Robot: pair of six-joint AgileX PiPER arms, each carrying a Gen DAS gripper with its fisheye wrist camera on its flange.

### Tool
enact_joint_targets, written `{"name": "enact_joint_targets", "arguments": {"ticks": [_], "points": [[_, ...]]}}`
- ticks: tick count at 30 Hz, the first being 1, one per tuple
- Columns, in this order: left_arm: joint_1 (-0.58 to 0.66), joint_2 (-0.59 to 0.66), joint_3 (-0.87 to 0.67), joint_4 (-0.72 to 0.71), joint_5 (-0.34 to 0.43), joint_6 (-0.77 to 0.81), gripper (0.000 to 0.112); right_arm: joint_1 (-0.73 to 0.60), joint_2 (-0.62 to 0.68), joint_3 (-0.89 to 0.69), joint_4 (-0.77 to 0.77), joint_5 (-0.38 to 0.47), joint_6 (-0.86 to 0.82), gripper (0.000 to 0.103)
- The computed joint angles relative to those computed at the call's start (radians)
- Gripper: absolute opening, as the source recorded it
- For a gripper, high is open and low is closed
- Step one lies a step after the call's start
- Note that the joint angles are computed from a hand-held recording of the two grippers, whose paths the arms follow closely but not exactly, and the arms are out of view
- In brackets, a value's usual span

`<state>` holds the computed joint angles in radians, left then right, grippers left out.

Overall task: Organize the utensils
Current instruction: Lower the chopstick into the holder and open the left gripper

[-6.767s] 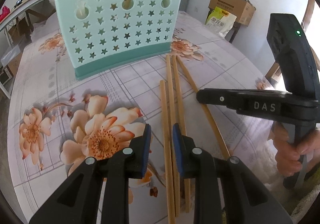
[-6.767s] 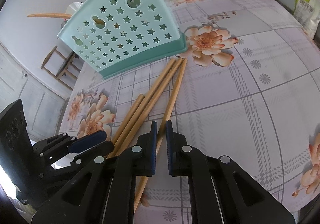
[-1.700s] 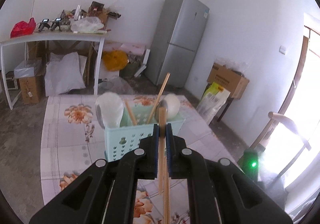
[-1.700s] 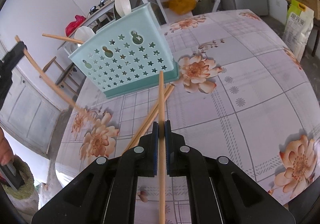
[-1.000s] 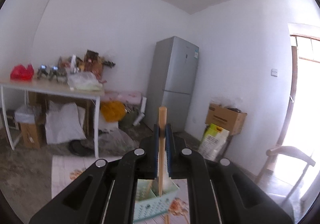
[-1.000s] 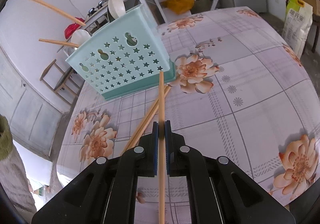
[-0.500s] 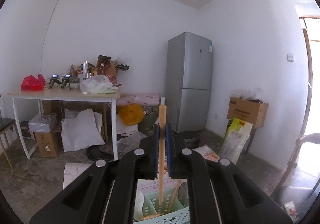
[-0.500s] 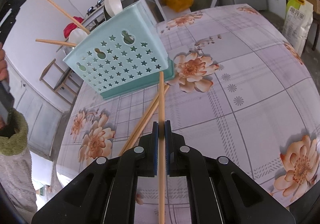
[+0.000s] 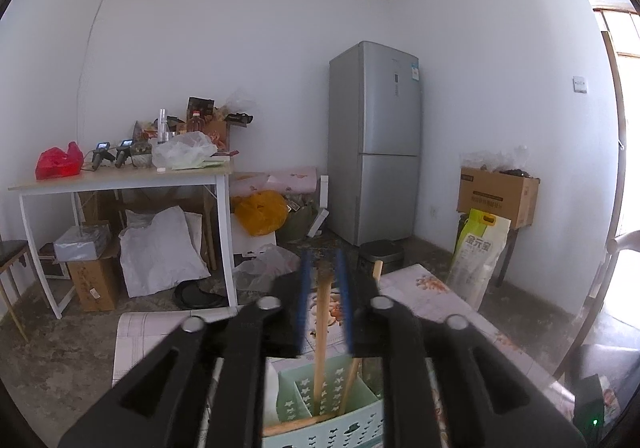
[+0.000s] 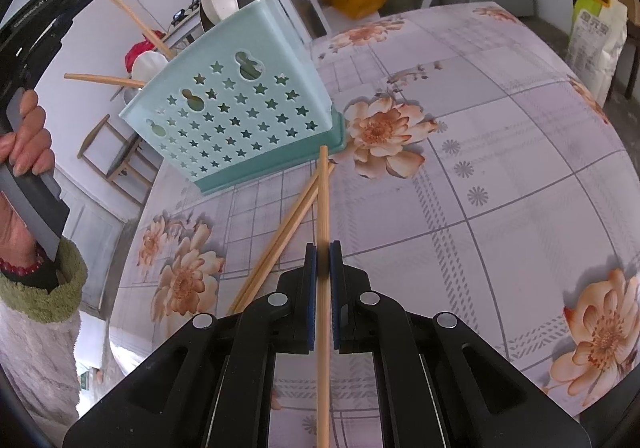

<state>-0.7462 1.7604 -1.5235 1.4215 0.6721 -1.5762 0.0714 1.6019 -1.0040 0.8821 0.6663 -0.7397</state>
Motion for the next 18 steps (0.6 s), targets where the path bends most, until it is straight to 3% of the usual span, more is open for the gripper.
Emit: {"name": "enact_joint_targets", "arguments": {"ticks": [11, 18], "points": [[-0.075, -0.085, 0.139, 0.090, 0.076, -0.138, 0.056, 0.002, -0.010, 0.006, -0.006, -0.011, 0.009, 0.004], [-0.122, -0.181, 0.254, 0.007, 0.057, -0.137, 0.071, 0.002, -0.038, 0.015, -0.010, -0.015, 0.016, 0.004]]}}
